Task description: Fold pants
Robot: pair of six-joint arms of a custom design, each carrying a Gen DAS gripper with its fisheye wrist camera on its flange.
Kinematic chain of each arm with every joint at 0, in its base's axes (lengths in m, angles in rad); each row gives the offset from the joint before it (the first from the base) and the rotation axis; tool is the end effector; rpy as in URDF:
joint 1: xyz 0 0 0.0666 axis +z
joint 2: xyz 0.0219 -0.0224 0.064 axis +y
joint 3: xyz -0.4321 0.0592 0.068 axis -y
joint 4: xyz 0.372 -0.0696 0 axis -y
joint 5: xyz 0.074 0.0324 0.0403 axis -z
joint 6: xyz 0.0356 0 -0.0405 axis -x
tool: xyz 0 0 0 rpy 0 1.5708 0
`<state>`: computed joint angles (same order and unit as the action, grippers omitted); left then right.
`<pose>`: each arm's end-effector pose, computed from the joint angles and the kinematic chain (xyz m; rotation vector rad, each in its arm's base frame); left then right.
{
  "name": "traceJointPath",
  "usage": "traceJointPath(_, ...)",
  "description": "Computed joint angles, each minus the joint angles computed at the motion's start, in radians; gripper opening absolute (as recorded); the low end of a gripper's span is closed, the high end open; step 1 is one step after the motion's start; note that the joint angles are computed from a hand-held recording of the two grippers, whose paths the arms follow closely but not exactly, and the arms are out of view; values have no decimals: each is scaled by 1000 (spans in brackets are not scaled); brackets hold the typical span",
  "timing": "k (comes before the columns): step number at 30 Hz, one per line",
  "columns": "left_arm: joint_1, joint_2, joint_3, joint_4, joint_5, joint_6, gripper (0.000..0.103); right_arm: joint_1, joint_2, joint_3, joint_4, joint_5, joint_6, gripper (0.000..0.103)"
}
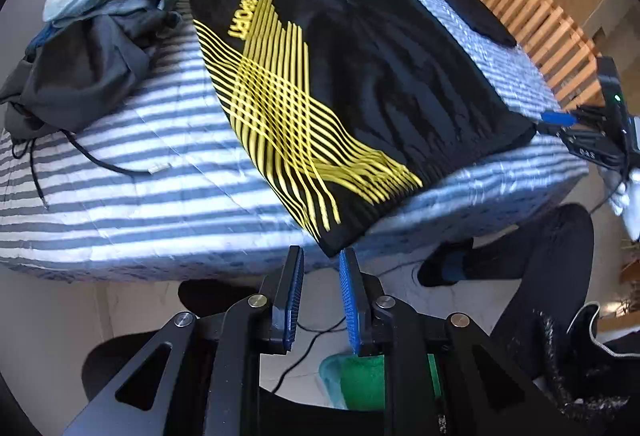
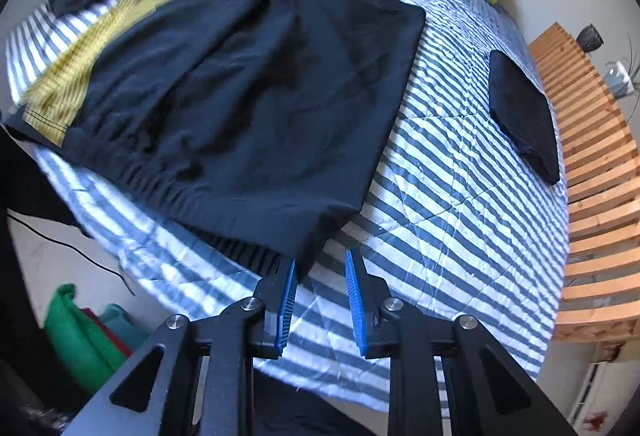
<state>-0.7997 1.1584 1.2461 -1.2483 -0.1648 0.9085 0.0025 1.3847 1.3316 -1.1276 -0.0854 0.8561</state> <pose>0.2303 -0.2292 0.4862 -0.1957 2.7296 -0.2807 0.4217 0.0037 0.4468 -1.1655 2.4902 -0.1179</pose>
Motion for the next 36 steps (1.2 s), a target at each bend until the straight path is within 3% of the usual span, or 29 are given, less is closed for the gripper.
traceJointPath(3, 85, -13, -3, 49, 2, -8, 23, 6, 19, 87, -87, -106, -75, 22)
traceJointPath(6, 153, 15, -19, 120, 61, -10, 32, 51, 75, 205, -167, -218, -190, 23)
traceJointPath(10, 142, 42, -75, 217, 145, 25, 43, 182, 133, 284, -144, -244, -311, 29)
traceJointPath(13, 117, 64, -97, 223, 118, 35, 43, 298, 234, 373, -177, -251, -427, 32)
traceJointPath(16, 120, 42, -139, 282, 111, 56, 25, 402, 343, 456, -203, -230, -536, 32)
traceJointPath(17, 126, 30, -155, 301, 114, 62, 13, 432, 384, 485, -212, -227, -572, 32)
traceJointPath(21, 144, -10, -215, 367, 133, 78, 0, 521, 522, 596, -245, -211, -666, 32)
traceJointPath(28, 144, -59, -265, 420, 146, 70, 0, 602, 667, 753, -251, -128, -760, 32)
traceJointPath(31, 121, -51, -243, 369, 89, 54, 0, 625, 720, 828, -284, -94, -775, 32)
traceJointPath(35, 128, -34, -238, 374, 115, 64, 26, 652, 740, 846, -291, -51, -764, 34)
traceJointPath(36, 122, -21, -230, 375, 109, 61, 27, 659, 735, 835, -279, -32, -750, 29)
